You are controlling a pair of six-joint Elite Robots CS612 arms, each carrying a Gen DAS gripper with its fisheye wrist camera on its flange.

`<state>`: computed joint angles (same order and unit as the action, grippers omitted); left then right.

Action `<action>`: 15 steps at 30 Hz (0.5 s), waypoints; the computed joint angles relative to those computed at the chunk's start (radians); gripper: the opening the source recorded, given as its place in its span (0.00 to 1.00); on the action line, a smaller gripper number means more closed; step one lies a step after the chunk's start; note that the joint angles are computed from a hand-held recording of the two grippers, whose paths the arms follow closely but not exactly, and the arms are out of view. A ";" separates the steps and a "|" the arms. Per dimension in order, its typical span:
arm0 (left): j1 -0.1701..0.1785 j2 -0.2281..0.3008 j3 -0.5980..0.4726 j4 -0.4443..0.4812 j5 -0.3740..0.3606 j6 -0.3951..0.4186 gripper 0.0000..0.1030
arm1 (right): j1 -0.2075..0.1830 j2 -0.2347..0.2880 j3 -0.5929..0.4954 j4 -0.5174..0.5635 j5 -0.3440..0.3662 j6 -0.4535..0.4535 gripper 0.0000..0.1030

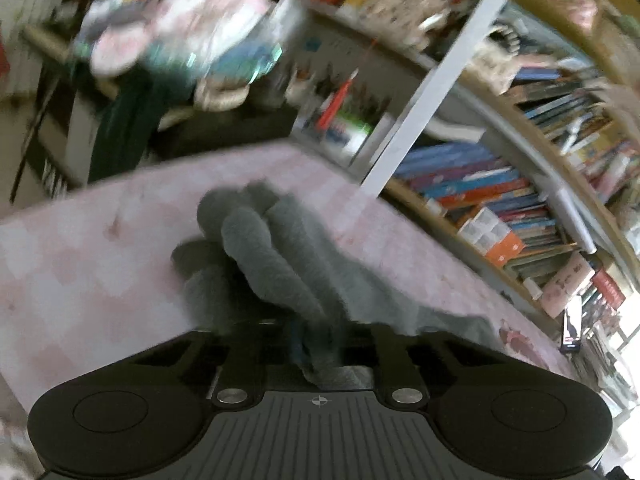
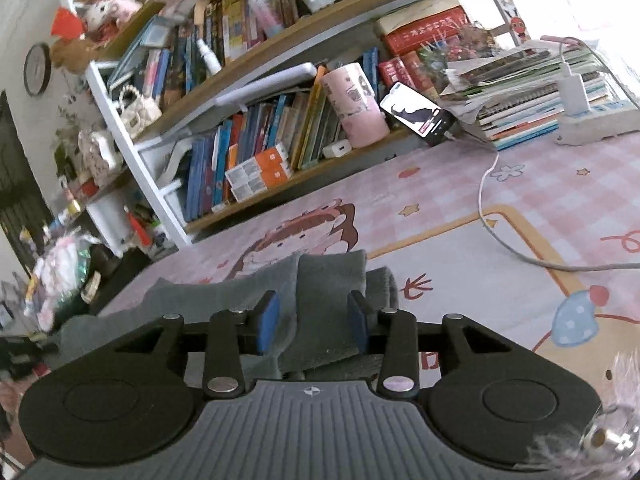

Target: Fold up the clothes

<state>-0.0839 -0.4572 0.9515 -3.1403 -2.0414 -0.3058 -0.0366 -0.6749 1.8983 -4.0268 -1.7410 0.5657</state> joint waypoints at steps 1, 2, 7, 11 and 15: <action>0.000 -0.003 0.010 -0.054 -0.012 0.006 0.08 | 0.003 0.000 -0.002 0.012 -0.008 -0.008 0.35; 0.002 -0.005 0.017 -0.099 -0.031 0.007 0.08 | 0.004 -0.001 -0.003 0.024 -0.014 -0.014 0.35; 0.001 -0.022 0.015 0.022 0.019 0.053 0.14 | 0.008 0.003 -0.012 0.066 -0.026 -0.042 0.35; 0.001 -0.021 0.021 0.092 0.080 0.050 0.47 | 0.015 0.004 -0.016 0.087 -0.048 -0.077 0.35; 0.006 -0.019 0.034 0.049 0.113 0.001 0.65 | 0.018 0.004 -0.019 0.099 -0.062 -0.084 0.36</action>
